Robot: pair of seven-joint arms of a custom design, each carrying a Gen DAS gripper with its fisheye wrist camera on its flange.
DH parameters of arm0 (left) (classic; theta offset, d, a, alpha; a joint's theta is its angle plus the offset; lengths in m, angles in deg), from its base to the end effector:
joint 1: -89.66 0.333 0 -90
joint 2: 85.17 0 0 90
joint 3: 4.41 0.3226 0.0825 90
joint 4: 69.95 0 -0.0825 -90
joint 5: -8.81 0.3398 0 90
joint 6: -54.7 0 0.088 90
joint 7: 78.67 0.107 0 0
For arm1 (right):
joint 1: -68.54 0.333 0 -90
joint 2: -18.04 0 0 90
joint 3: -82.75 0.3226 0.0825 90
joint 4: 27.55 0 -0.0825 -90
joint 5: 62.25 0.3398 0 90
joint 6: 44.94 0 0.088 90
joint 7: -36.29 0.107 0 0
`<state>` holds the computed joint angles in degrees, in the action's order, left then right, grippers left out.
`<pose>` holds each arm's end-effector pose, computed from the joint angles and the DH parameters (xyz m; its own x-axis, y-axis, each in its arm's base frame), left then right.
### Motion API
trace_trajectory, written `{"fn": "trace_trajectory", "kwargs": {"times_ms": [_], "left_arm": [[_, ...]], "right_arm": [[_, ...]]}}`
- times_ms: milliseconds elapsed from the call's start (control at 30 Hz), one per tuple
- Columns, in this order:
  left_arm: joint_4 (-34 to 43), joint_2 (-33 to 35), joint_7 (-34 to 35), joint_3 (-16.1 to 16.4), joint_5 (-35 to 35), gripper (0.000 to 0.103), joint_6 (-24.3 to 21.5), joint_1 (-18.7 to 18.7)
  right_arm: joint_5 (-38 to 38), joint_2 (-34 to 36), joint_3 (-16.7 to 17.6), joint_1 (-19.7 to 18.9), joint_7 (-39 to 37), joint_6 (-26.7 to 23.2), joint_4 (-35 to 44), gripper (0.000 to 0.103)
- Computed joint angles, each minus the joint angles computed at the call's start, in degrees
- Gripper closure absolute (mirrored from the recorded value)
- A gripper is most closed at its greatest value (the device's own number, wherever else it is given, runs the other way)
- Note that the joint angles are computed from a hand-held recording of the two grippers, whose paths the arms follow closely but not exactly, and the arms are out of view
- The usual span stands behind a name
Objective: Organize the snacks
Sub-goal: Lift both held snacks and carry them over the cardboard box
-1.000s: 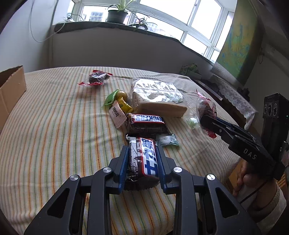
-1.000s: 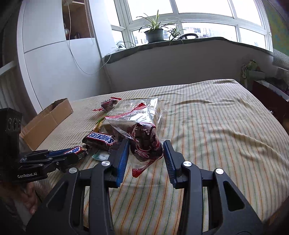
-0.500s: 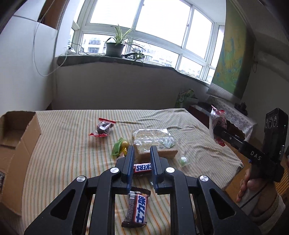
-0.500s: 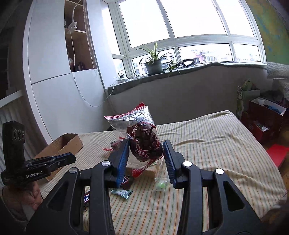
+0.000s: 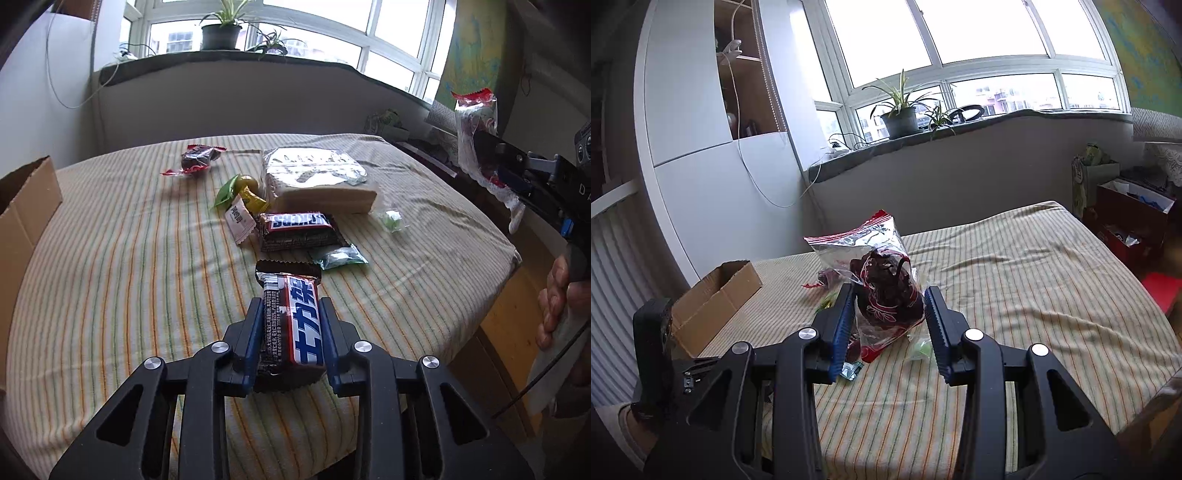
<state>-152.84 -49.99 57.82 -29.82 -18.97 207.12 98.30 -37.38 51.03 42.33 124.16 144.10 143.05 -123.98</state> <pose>0.7106 -0.1147 0.4473 -0.5959 -0.7895 0.1471 -0.6083 0.3241 -0.7246 0.6289 0.2494 0.5030 -0.0011 -0.9561 -0.2930 -0.3982 0.2691 -0.8769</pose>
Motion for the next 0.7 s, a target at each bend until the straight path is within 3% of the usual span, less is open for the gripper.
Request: {"fn": "trace_trajectory", "kwargs": {"times_ms": [133, 300, 500, 700], "left_arm": [[1.72, -0.96, 1.30, -1.55, -1.44, 0.076, 0.74, 0.84], [1.73, -5.22, 9.13, -5.89, -8.22, 0.076, 5.28, 3.26], [1.59, -8.13, 16.68, -6.88, -16.98, 0.075, 6.69, 4.85], [1.86, -8.06, 19.93, -4.23, -22.50, 0.075, 6.72, 4.36]], "right_arm": [[-0.04, -0.07, -1.47, 0.90, -0.16, 0.30, 0.43, 0.063], [0.80, 0.03, -5.03, 3.82, -1.39, 0.60, 1.39, 0.063], [0.20, 1.43, -8.67, 6.56, -0.64, -2.40, 3.63, 0.063], [-5.26, 4.28, -4.98, 2.64, 2.33, -8.82, 12.06, 0.063]]}}
